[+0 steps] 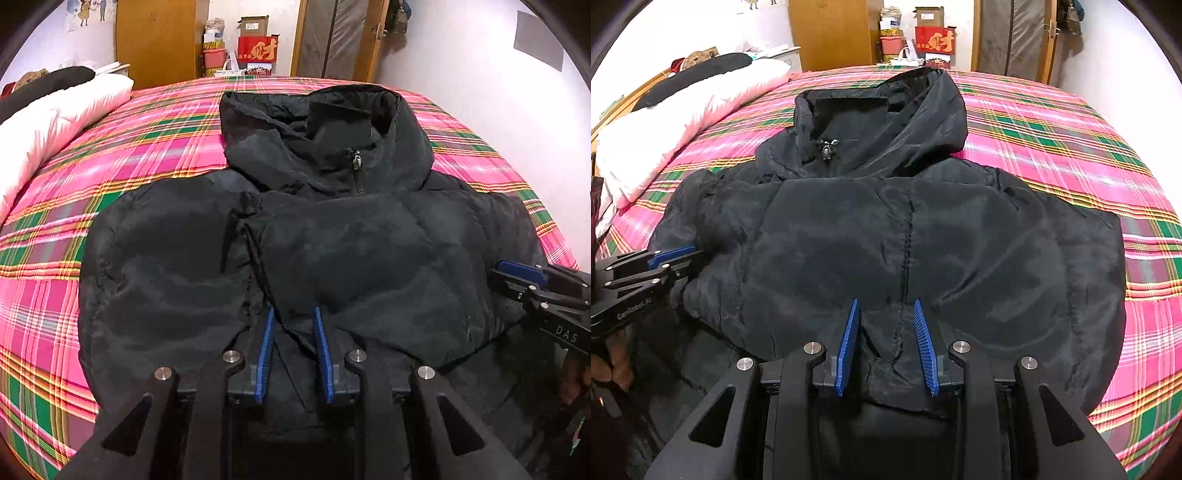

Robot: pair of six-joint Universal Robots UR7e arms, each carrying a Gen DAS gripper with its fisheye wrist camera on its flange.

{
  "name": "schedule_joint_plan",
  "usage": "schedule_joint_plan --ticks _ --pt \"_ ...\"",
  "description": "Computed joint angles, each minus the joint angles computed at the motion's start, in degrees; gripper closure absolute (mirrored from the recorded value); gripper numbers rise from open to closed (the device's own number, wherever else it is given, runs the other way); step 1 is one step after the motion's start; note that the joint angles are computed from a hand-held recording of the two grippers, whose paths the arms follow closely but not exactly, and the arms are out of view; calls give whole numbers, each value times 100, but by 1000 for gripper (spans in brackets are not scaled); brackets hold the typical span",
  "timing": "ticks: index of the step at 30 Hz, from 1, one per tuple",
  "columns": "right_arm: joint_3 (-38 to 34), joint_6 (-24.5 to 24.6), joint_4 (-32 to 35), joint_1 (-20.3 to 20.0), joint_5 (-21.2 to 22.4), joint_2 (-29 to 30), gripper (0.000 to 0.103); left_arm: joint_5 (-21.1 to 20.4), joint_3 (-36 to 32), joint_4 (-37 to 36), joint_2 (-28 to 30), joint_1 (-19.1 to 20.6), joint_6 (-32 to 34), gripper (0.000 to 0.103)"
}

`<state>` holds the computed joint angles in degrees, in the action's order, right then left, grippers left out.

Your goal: Fold large clothes

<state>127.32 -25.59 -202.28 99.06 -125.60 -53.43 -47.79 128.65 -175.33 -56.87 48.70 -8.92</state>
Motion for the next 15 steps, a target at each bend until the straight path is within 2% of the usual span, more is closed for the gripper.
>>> schedule_joint_plan --ticks 5,6,8,13,15 --pt "37 140 40 68 59 -132 69 -28 -68 395 -190 -59 -181 79" --pt "55 191 43 76 109 -179 66 -37 -82 455 -253 -86 -224 79" --pt "73 305 69 109 232 -306 55 -158 -83 484 -426 -111 -233 79" --pt "-114 410 46 256 306 -490 54 -343 -616 811 -442 -46 59 77" --pt "-320 496 170 297 235 -477 54 -339 -943 895 -291 17 194 72"
